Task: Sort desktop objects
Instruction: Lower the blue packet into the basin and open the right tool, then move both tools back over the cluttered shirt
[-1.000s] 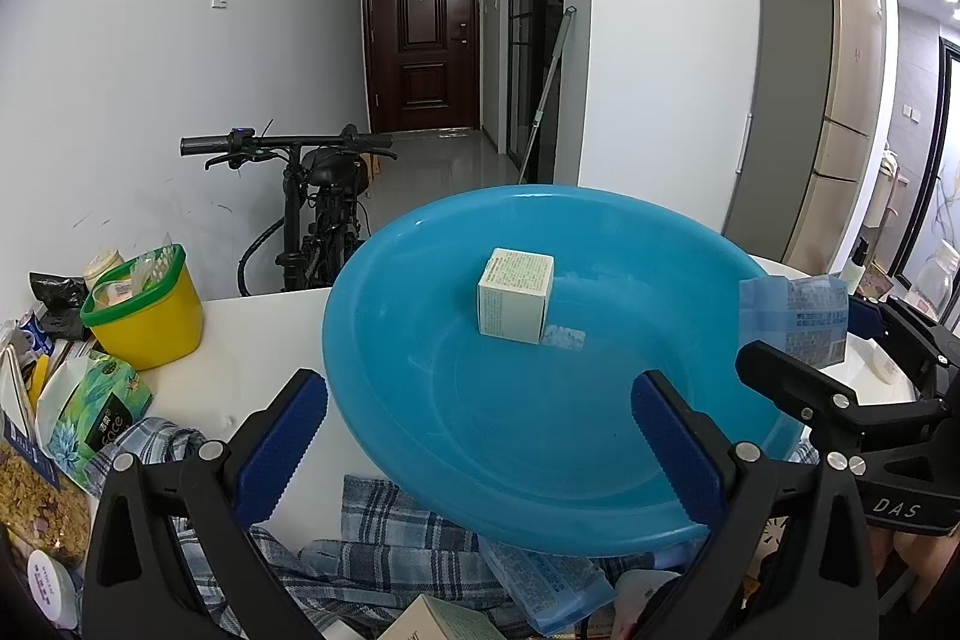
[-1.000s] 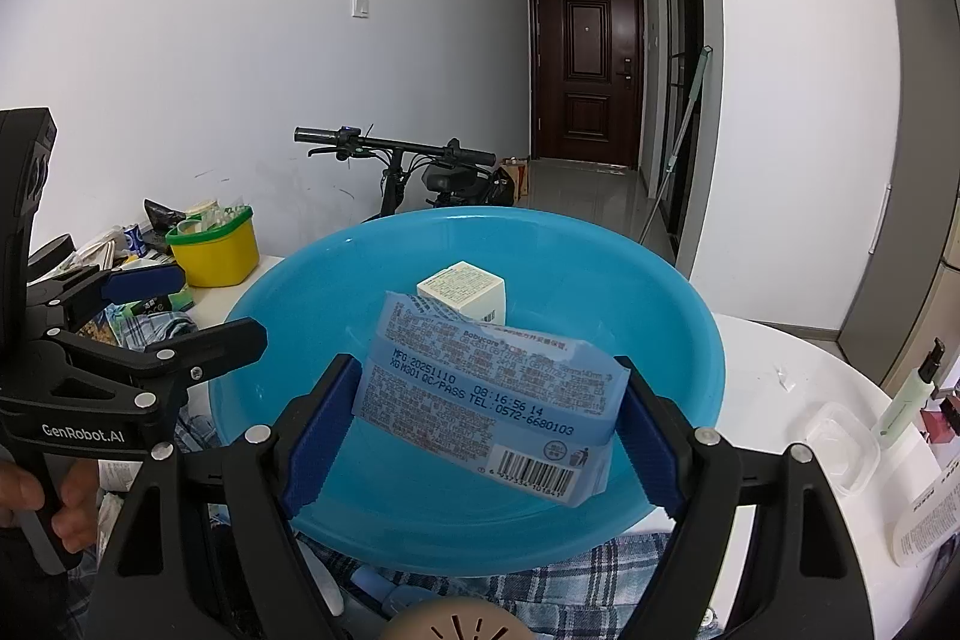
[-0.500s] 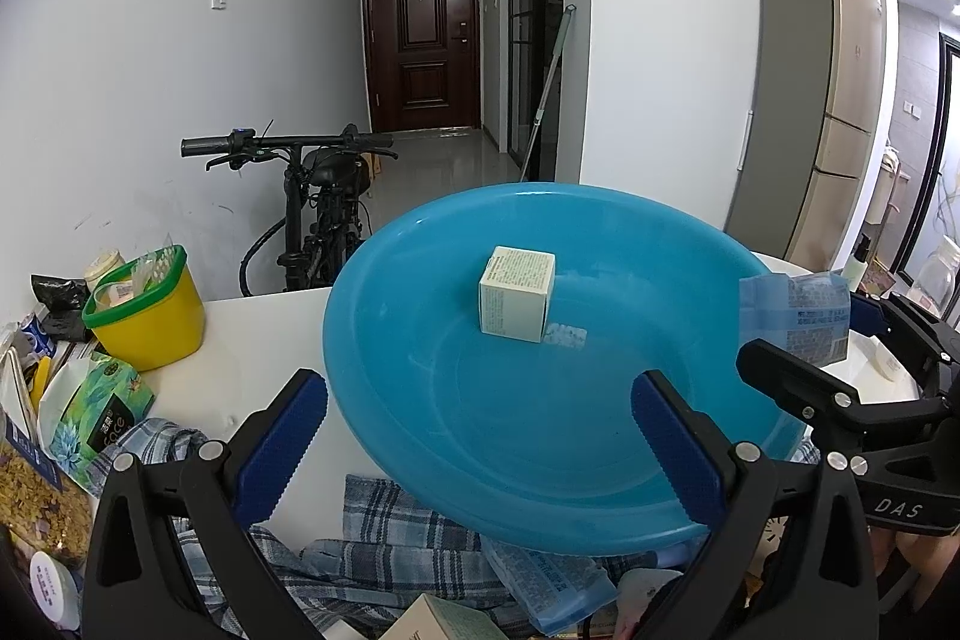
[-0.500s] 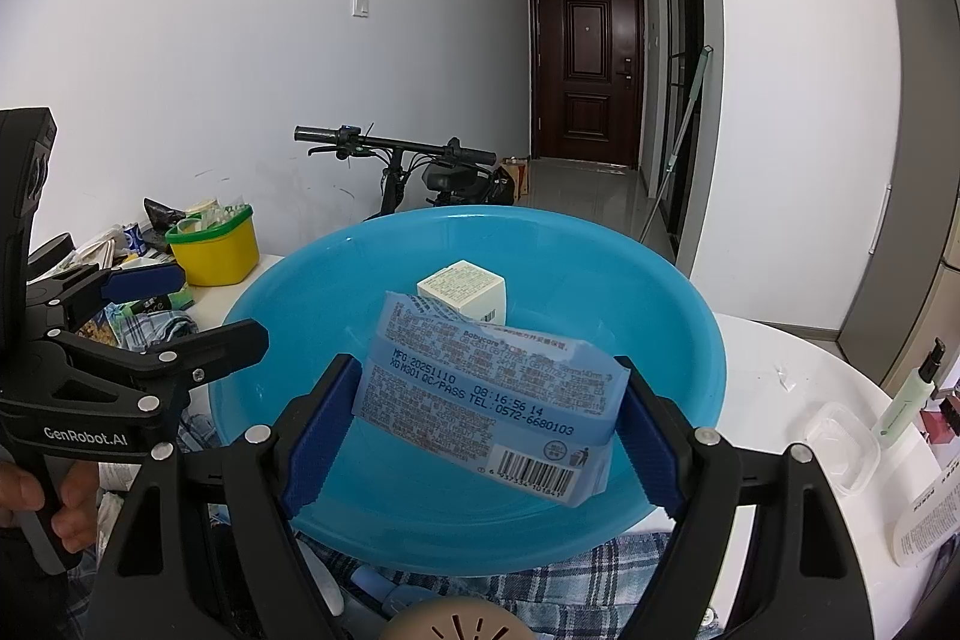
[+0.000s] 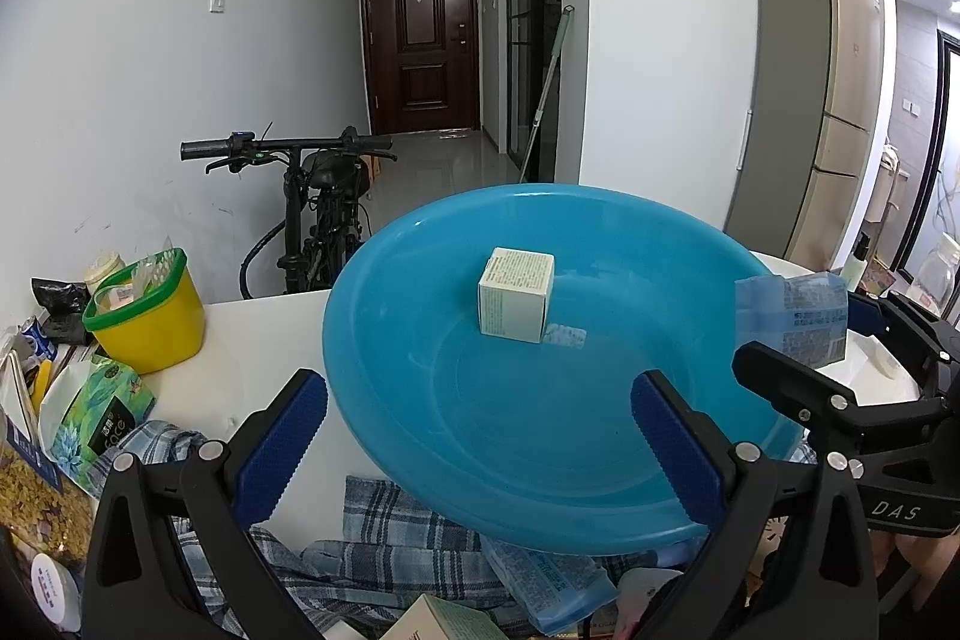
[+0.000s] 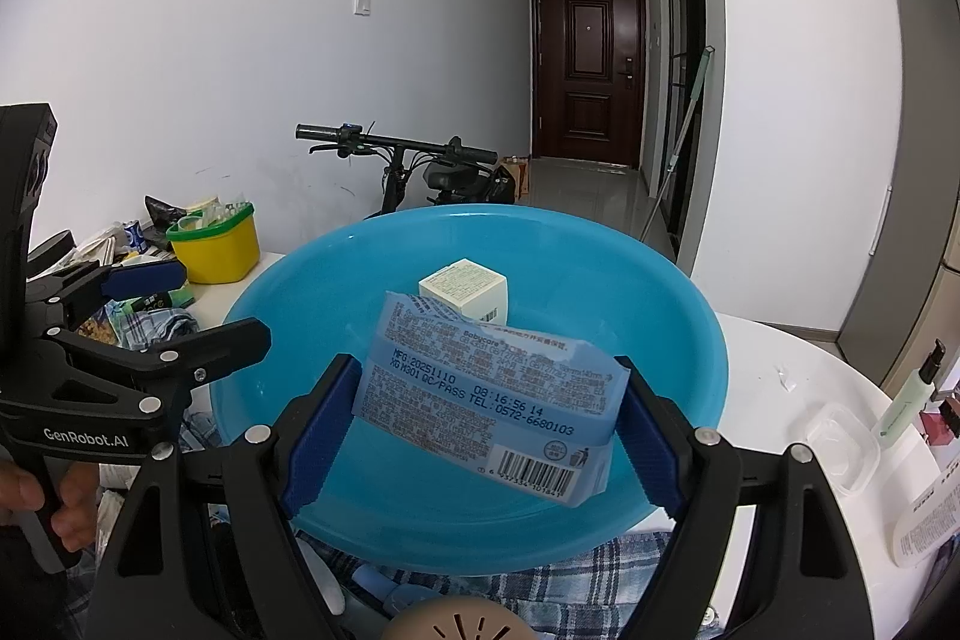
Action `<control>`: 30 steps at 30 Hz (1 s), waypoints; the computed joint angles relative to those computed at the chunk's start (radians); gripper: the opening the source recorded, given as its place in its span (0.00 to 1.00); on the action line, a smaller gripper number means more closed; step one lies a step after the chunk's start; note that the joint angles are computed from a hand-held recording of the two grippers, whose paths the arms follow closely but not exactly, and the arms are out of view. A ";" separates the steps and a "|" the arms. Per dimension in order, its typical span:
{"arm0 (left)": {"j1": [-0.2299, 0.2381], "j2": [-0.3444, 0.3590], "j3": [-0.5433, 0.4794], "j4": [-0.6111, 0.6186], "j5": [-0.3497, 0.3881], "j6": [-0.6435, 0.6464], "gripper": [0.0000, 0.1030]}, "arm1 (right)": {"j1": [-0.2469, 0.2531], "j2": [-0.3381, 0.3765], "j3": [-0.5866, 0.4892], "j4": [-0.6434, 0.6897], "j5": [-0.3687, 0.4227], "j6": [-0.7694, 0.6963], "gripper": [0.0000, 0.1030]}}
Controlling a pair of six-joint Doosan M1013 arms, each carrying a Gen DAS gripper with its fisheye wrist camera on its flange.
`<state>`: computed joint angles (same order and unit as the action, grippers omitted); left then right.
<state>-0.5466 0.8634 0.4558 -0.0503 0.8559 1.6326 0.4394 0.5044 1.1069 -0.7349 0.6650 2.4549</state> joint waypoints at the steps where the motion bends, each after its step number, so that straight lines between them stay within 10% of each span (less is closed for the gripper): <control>1: 0.000 0.000 0.000 -0.001 0.000 0.002 1.00 | 0.000 0.000 0.000 0.000 0.000 0.000 0.79; 16: 0.001 -0.006 0.011 -0.003 -0.012 0.005 1.00 | 0.005 -0.003 0.005 -0.049 0.000 0.043 0.79; 19: 0.003 -0.006 0.011 -0.005 -0.012 0.004 1.00 | 0.002 -0.002 0.008 -0.041 -0.014 0.033 1.00; 30: 0.003 -0.011 0.018 0.004 -0.018 0.005 1.00 | 0.001 0.009 -0.007 -0.024 0.008 0.018 1.00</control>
<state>-0.5433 0.8527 0.4743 -0.0460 0.8376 1.6374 0.4400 0.5135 1.1000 -0.7587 0.6732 2.4724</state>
